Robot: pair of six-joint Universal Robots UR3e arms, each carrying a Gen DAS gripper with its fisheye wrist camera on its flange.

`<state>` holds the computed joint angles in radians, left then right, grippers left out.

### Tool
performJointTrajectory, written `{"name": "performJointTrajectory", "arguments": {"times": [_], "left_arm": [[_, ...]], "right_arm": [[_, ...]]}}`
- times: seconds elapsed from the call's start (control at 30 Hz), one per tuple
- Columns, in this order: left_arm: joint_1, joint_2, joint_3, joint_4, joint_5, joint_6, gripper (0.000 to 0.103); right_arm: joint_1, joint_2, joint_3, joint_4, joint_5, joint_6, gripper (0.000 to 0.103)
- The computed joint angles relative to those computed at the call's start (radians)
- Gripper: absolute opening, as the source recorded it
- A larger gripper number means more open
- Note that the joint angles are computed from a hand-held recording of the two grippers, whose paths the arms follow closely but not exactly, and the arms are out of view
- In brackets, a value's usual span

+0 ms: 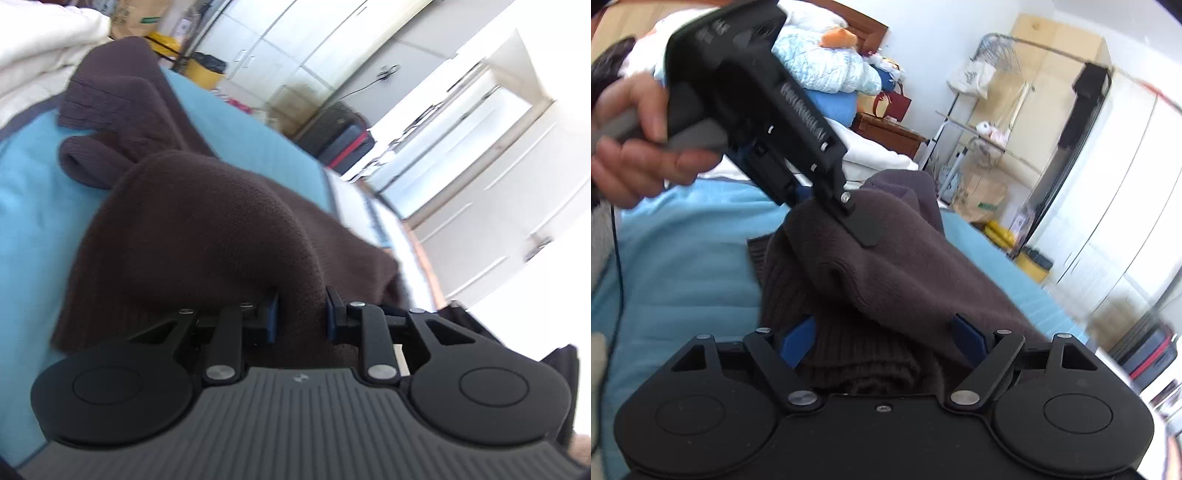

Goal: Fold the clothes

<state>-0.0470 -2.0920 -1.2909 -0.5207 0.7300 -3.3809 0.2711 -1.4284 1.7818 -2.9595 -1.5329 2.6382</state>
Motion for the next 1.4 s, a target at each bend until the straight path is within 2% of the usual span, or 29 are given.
{"name": "performJointTrajectory", "arguments": {"times": [0.1, 0.17, 0.2, 0.27, 0.3, 0.33, 0.37, 0.47, 0.53, 0.6, 0.67, 0.77, 0.8, 0.87, 0.97, 1.03, 1.1, 1.23, 1.3, 1.4], "left_arm": [[0.027, -0.003, -0.034, 0.058, -0.094, -0.007, 0.020], [0.042, -0.008, -0.051, 0.094, -0.187, 0.019, 0.016], [0.052, -0.015, -0.056, 0.117, -0.249, 0.026, 0.013], [0.087, 0.003, -0.121, 0.177, -0.378, 0.030, 0.008], [0.097, 0.001, -0.139, 0.221, -0.430, 0.011, 0.008], [0.097, 0.009, -0.159, 0.270, -0.443, -0.014, 0.008], [0.100, 0.034, -0.188, 0.278, -0.426, 0.003, 0.008], [0.120, 0.117, -0.287, 0.300, -0.337, 0.030, 0.010], [0.141, 0.158, -0.336, 0.303, -0.269, 0.029, 0.017], [0.160, 0.168, -0.340, 0.293, -0.191, 0.021, 0.030], [0.130, 0.155, -0.263, 0.144, -0.034, 0.088, 0.032], [0.050, 0.093, -0.131, -0.030, 0.226, 0.164, 0.032], [0.034, 0.069, -0.097, -0.062, 0.256, 0.161, 0.032], [0.010, 0.023, -0.020, -0.097, 0.262, 0.122, 0.033], [-0.006, 0.014, -0.019, -0.054, 0.261, 0.112, 0.043], [-0.014, 0.008, -0.020, -0.037, 0.258, 0.109, 0.045], [-0.018, -0.001, -0.020, -0.037, 0.250, 0.110, 0.045], [-0.035, -0.036, 0.000, -0.029, 0.212, 0.098, 0.046], [-0.033, -0.040, -0.016, -0.007, 0.167, 0.091, 0.052], [-0.036, -0.065, -0.016, 0.035, 0.109, 0.062, 0.055]], "right_arm": [[0.020, 0.011, -0.025, -0.003, -0.001, -0.102, 0.086], [0.050, 0.042, -0.044, -0.074, -0.036, -0.154, 0.086], [0.062, 0.059, -0.060, -0.094, -0.055, -0.161, 0.086], [0.062, 0.071, -0.101, -0.044, -0.056, -0.181, 0.084], [0.057, 0.073, -0.115, -0.017, -0.050, -0.195, 0.071], [0.050, 0.076, -0.126, 0.000, -0.050, -0.196, 0.031], [0.028, 0.067, -0.143, 0.049, -0.031, -0.164, 0.024], [-0.042, 0.043, -0.199, 0.174, 0.022, -0.063, 0.023], [-0.077, 0.026, -0.216, 0.193, 0.015, -0.019, 0.022], [-0.113, 0.005, -0.231, 0.211, 0.008, 0.018, 0.022], [-0.156, -0.028, -0.227, 0.210, -0.003, 0.026, 0.021], [-0.208, -0.061, -0.238, 0.170, -0.081, 0.019, 0.021], [-0.234, -0.077, -0.246, 0.166, -0.105, 0.019, 0.021], [-0.300, -0.086, -0.258, 0.120, -0.180, 0.022, 0.020], [-0.408, -0.054, -0.302, 0.091, -0.314, 0.044, 0.021], [-0.542, -0.085, -0.292, 0.161, -0.266, 0.120, 0.021], [-0.674, -0.132, -0.197, 0.154, -0.194, 0.166, 0.020], [-0.820, -0.140, -0.111, 0.243, -0.151, 0.228, 0.011], [-0.821, -0.106, -0.155, 0.289, -0.172, 0.270, 0.011], [-0.823, -0.109, -0.249, 0.384, -0.132, 0.310, 0.012]]}}
